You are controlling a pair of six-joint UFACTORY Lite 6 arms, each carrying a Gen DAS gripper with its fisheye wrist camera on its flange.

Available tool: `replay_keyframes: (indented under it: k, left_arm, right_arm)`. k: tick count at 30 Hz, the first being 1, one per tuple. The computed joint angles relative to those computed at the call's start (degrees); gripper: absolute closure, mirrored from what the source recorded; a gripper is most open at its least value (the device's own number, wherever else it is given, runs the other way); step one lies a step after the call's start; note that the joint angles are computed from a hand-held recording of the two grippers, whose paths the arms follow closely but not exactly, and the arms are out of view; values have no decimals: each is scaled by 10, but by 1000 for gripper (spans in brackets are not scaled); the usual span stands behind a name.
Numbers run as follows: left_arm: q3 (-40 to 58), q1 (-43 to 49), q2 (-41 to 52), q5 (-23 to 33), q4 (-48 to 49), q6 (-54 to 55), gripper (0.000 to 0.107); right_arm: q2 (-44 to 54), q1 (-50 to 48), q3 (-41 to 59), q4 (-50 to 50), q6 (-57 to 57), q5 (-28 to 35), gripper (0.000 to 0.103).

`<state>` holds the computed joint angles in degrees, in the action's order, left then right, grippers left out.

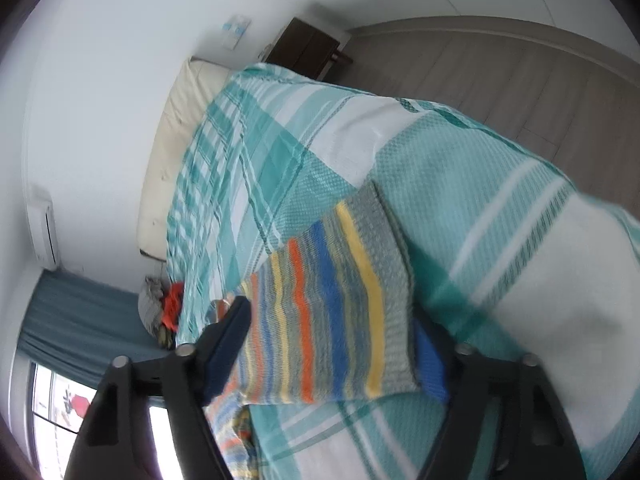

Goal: Fold small clothes
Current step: 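Grasp the sweater side with the right gripper, fold it inward, release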

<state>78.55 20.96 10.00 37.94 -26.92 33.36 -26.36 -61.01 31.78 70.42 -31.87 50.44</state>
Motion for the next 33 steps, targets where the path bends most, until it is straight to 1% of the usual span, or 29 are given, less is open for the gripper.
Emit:
replay_keyframes:
  k: [1,2,3,4,6,7,8,9,10,12,14,16,17,18,19,20,21,22,23,24,25,27,29,30,31,32,33]
  left_arm:
    - [0,-2,1,-1,3,-2,5]
    - [-2,-6,1,-3,10,-8,5]
    - [-2,-9,1,-5,14,-12,5]
    - [-2,-12,0,-6,17,-14,5]
    - [-4,-15,-2,-7,13,-12,5]
    - [-5,-17,-3,-6,8,-9,5]
    - [-4,-18,-3,-4,6,-8,5]
    - [-2,-21,0,-1,3,-7,5]
    - [3,-25,5,1,1,-7,5]
    - [6,-31,8,3,-1,-6,5]
    - [8,-34,9,4,-3,-4,5]
    - [6,-33,7,3,-2,-1,5]
    - [6,-31,7,3,-2,0,5]
    - [6,-26,8,5,-5,3,5]
    - [6,-21,9,8,-9,5,5]
    - [9,-13,13,13,-12,5,5]
    - [14,-7,18,19,-12,1,5]
    - [19,0,23,26,-16,-1,5]
    - [24,8,29,35,-24,1,5]
    - [32,17,36,45,-34,5,5]
    - [37,23,40,52,-42,8,5]
    - [48,29,46,60,-55,16,5]
    - [51,28,48,59,-59,17,5]
    - [52,25,48,57,-59,16,5]
    - [49,19,46,53,-55,13,5]
    - [46,14,45,49,-50,10,5]
    - [46,10,45,45,-45,7,5]
  right_arm:
    - [18,0,14,-21,6,-2,52]
    - [33,11,28,-47,23,-16,80]
    - [46,26,47,-93,58,-34,100]
    - [59,34,63,-119,74,-46,101]
    - [40,71,92,-188,147,-70,100]
    - [22,105,118,-217,181,-76,100]
    - [15,133,143,-222,197,-76,100]
    - [12,179,175,-235,230,-88,100]
    - [28,239,231,-231,243,-88,100]
    - [89,350,340,-267,307,-105,100]
    - [179,470,460,-289,344,-136,100]
    - [283,575,579,-334,404,-174,100]
    - [333,608,639,-362,438,-171,99]
    - [393,639,699,-365,448,-183,95]
    - [453,666,753,-346,434,-194,86]
    - [513,677,813,-320,440,-180,51]
    - [567,688,873,-315,461,-155,29]
    - [604,701,912,-317,484,-154,29]
    - [619,705,927,-314,483,-152,29]
    - [615,708,917,-314,478,-152,29]
    - [598,709,886,-303,458,-173,29]
    - [524,708,770,-327,452,-218,29]
    - [430,697,650,-403,500,-220,29]
    - [384,687,590,-455,532,-227,29]
    - [332,672,530,-515,564,-213,29]
    - [292,664,476,-575,601,-217,29]
    - [256,655,431,-626,632,-207,29]
